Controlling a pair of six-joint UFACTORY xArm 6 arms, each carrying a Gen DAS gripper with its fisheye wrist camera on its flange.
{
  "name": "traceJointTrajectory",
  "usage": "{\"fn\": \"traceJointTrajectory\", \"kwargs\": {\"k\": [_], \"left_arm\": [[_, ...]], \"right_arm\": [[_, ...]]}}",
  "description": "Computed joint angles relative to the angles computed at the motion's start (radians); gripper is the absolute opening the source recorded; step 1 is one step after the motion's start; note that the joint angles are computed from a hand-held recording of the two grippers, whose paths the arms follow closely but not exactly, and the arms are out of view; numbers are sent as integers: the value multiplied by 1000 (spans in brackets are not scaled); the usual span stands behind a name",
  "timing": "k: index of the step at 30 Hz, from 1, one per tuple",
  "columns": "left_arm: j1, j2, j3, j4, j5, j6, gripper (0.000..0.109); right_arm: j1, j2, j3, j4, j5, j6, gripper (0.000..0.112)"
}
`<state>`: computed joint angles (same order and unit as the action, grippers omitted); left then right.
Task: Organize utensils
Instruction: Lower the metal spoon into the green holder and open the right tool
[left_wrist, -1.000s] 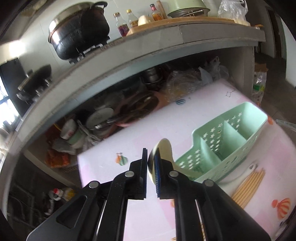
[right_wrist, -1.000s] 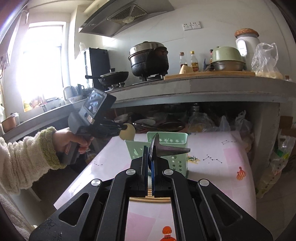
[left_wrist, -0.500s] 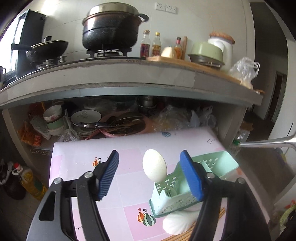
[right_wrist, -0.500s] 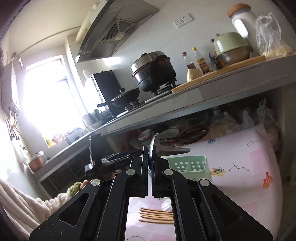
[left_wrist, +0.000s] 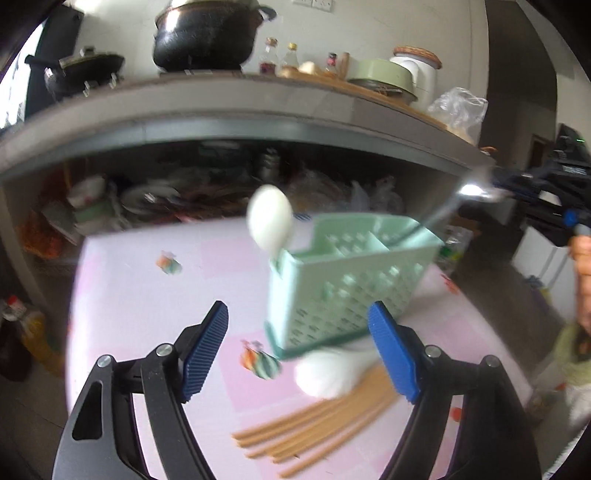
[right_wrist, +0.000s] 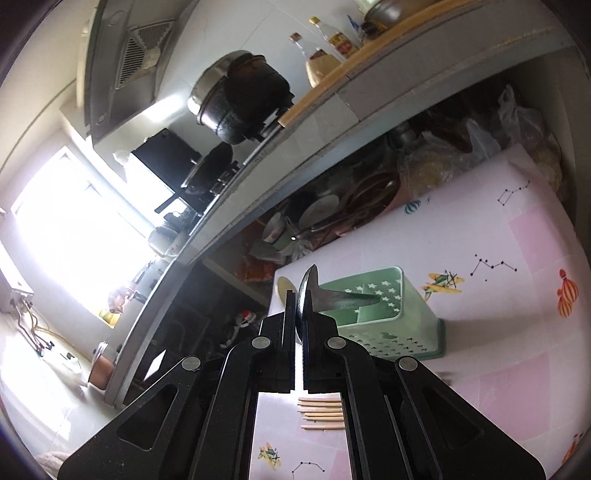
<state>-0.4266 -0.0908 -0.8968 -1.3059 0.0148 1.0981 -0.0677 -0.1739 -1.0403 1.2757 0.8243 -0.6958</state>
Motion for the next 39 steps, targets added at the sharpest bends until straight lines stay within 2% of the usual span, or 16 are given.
{"fn": "traceJointTrajectory", "kwargs": {"k": [3,5,8,10,12,16,18,20,22,26,29,32,35,39], "left_arm": [[13,1,2,-101,92,56,77],[18,1,13,-112,127,46,83],[0,-5,31,-142,110,56,91],[-24,-3,35,-186,67,91,97],[-42,3,34,-248,23,137,97],[-57,3,61,-161,-19,41,97],[-68,2,52,-239,-31,123,97],[-76,-1,50,-254,-43,143,97],[-73,-10,54,-245,-26,119,97],[-47,-35,62,-292,38,112,97],[-43,-51,72,-298,51,107,97],[-51,-58,81,-290,44,128,97],[-48,-60,89,-282,65,142,97],[-61,-31,90,-138,47,23,97]], "right_arm": [[26,88,-61,-93,-35,110,1],[41,140,-96,-140,-56,157,1],[57,191,-128,-204,-70,216,2],[67,205,-135,-236,-91,237,3],[76,206,-132,-262,-124,259,6],[83,203,-130,-312,-170,290,15],[89,195,-125,-353,-199,309,24],[98,181,-112,-393,-249,321,27],[111,164,-89,-431,-312,334,31],[128,112,-19,-517,-462,370,32],[144,48,57,-483,-575,319,33],[169,-23,133,-355,-664,172,35],[198,-84,203,-253,-713,49,39],[231,-129,287,-164,-713,-45,42]]}}
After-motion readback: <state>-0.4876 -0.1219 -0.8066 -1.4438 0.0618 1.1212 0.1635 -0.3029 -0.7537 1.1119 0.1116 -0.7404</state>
